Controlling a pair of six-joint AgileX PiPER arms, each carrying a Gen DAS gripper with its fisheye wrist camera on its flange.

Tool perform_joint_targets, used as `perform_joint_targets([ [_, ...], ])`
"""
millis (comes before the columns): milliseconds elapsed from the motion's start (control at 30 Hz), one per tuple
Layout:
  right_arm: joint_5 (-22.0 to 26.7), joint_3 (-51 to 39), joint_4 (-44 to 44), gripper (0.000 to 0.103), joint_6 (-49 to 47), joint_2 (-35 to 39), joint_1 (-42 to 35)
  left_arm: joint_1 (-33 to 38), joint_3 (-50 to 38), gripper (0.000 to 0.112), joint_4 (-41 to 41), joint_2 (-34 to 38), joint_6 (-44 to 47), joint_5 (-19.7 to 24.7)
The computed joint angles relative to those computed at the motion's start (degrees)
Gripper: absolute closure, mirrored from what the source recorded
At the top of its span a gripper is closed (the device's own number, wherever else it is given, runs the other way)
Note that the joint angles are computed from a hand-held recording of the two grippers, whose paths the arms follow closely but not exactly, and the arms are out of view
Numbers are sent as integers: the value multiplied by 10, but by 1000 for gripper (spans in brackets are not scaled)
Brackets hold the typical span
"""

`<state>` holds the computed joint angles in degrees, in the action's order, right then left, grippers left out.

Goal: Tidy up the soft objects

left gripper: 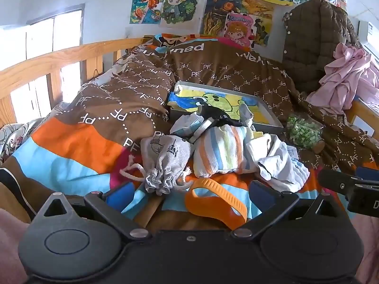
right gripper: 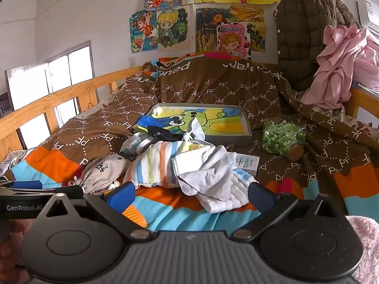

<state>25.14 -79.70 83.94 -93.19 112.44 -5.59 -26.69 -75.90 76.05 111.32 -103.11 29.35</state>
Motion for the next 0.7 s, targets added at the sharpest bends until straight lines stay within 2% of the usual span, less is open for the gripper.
perform_joint_targets([
  [700,0,0,0,0,0,2,0,0,3,10,9,1,-9,-1],
])
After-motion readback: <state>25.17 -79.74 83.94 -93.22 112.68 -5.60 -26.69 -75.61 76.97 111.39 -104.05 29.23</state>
